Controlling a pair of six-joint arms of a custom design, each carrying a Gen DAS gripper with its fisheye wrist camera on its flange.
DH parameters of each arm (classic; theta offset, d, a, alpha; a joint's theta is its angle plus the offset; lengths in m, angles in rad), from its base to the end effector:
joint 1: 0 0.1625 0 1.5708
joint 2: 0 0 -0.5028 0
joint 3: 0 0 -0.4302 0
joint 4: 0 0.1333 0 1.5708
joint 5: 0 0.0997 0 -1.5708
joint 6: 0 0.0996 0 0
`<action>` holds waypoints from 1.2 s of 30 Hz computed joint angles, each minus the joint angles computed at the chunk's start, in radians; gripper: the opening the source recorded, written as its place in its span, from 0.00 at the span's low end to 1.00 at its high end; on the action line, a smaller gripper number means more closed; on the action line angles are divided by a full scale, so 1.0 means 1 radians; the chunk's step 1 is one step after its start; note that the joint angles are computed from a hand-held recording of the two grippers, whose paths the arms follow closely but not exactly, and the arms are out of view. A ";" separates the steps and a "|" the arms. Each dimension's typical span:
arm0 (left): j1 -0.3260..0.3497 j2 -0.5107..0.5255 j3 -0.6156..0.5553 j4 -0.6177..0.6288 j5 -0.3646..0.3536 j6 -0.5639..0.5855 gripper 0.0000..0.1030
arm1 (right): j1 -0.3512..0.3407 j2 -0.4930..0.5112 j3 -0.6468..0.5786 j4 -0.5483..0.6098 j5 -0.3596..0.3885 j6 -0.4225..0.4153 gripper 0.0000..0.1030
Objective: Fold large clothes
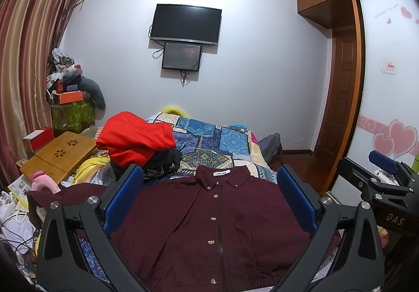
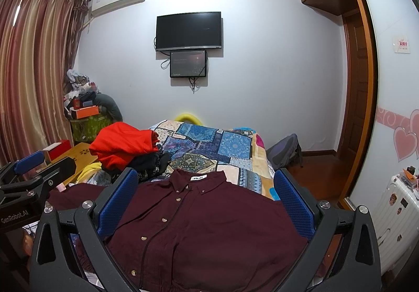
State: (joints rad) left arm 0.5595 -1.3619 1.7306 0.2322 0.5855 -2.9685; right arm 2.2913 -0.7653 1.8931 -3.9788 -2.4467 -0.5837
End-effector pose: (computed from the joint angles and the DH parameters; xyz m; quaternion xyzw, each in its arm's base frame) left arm -0.3044 -0.4458 0.3860 0.2522 0.7698 -0.5455 0.2151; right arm 0.4627 -0.4410 0.1994 0.2395 -0.7310 0.5629 0.3024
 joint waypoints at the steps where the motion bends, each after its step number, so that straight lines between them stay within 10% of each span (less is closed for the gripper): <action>1: 0.000 0.000 0.000 0.001 0.000 -0.001 1.00 | 0.000 0.002 -0.001 -0.001 0.000 0.000 1.00; 36: 0.025 0.000 0.000 -0.004 -0.006 -0.009 1.00 | -0.007 0.001 -0.005 0.031 -0.006 0.017 1.00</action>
State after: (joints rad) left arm 0.5843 -1.3620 1.7307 0.2284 0.5797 -2.9773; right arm 2.2843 -0.7645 1.8882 -3.9474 -2.4523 -0.5665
